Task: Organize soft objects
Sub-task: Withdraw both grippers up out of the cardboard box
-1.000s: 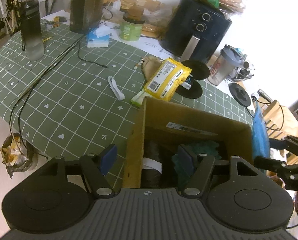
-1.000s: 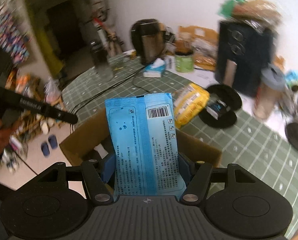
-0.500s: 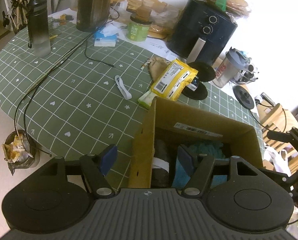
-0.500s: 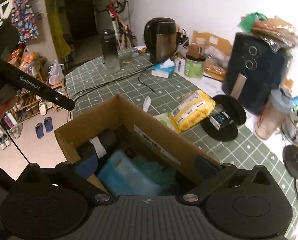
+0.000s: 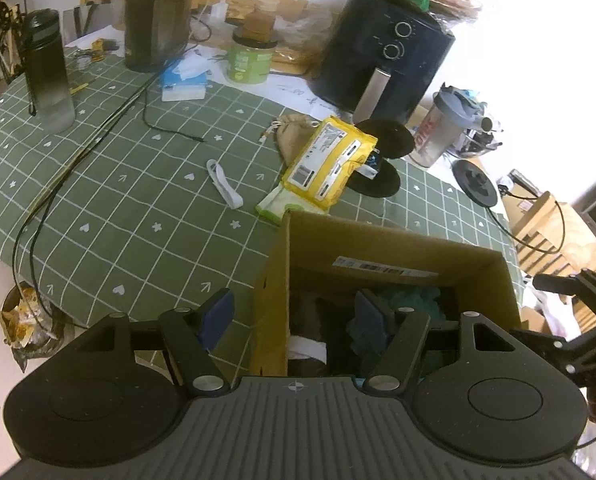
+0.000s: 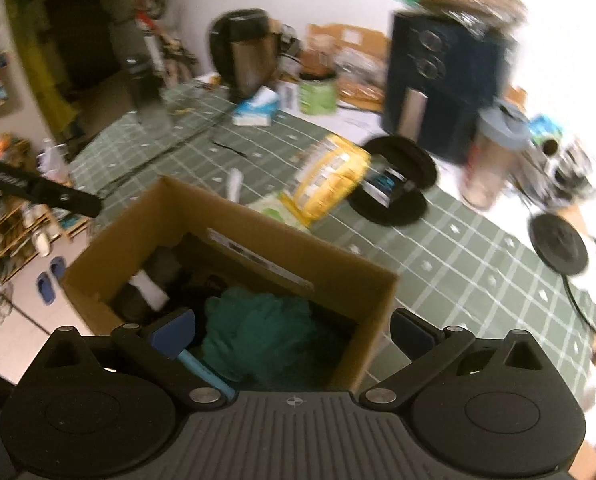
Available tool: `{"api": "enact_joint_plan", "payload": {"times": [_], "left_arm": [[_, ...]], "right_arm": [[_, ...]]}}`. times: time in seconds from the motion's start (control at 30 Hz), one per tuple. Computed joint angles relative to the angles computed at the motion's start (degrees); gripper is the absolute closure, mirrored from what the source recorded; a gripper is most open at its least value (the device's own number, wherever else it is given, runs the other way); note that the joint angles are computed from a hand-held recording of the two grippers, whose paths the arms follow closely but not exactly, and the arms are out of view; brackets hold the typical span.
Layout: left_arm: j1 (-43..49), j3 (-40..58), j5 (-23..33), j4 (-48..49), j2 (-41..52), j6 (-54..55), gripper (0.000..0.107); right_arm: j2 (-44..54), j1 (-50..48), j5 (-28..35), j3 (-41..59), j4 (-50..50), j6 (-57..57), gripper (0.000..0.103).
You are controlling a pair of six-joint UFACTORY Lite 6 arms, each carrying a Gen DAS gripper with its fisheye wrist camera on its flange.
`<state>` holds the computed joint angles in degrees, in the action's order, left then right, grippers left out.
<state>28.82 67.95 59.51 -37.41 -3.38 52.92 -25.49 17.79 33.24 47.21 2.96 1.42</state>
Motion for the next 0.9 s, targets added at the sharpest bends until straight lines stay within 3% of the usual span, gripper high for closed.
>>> {"api": "enact_joint_plan", "payload": {"times": [0.4,0.9], "left_arm": [[-3.08,1.72,-1.23,0.89,2.73,1.09,0.041],[-3.32,5.84,0.52,0.21,8.21,3.13,0.041]], "right_arm": [[-0.09,2.75,3.14,-0.20,-9.01,21.77,0.000],[-2.45,-6.40,2.39,-2.79,-1.13,25.68,0.000]]}}
